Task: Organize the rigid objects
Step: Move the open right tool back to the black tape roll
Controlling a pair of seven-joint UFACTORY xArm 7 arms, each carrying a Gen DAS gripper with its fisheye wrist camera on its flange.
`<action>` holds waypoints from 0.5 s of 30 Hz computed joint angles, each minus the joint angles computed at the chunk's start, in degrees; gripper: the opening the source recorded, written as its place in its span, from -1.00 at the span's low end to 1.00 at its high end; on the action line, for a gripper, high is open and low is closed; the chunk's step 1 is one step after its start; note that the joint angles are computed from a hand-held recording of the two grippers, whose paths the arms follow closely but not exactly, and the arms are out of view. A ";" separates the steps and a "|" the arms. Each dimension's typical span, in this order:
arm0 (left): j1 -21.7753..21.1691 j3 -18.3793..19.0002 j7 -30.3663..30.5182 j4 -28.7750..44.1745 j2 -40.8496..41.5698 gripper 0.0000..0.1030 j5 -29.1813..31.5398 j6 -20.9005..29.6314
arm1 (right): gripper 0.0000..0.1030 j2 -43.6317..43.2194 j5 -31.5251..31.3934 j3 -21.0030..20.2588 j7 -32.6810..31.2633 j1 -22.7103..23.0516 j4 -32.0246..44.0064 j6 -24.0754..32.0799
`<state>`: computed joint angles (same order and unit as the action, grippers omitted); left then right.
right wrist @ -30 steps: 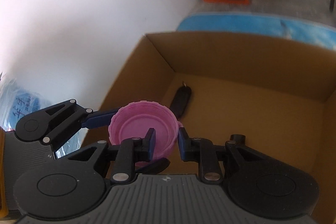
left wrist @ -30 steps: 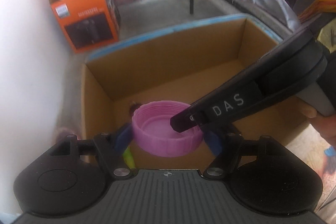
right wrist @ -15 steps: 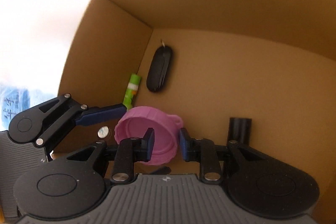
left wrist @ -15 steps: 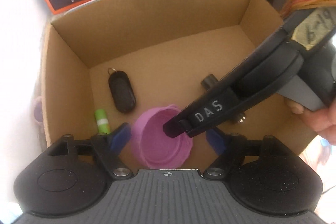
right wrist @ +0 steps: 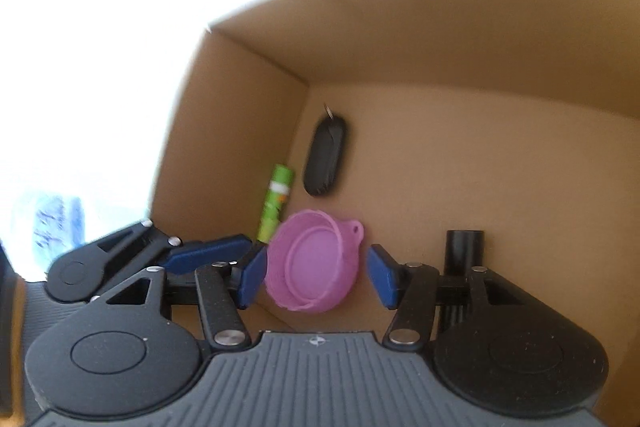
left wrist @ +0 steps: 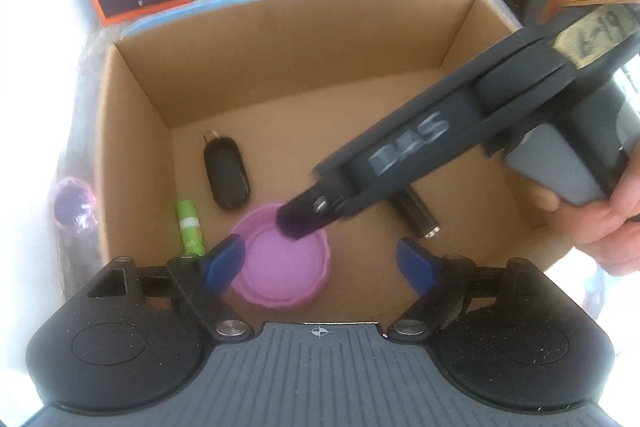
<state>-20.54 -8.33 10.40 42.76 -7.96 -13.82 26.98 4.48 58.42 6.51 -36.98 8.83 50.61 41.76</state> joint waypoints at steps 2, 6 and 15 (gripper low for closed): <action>0.35 -0.99 -2.87 -3.13 -3.28 0.75 2.64 -3.53 | 0.15 -4.78 4.55 -0.65 -3.26 -0.70 -3.59 -0.09; -0.99 -1.02 -4.28 -9.55 -11.07 0.83 3.88 -9.33 | 0.18 -17.02 12.85 -4.73 -10.49 -0.76 -12.95 1.83; -6.11 -1.35 -12.93 -26.71 -32.77 0.98 3.92 -20.13 | 0.29 -50.07 15.11 -13.53 -13.74 -3.08 -38.01 4.03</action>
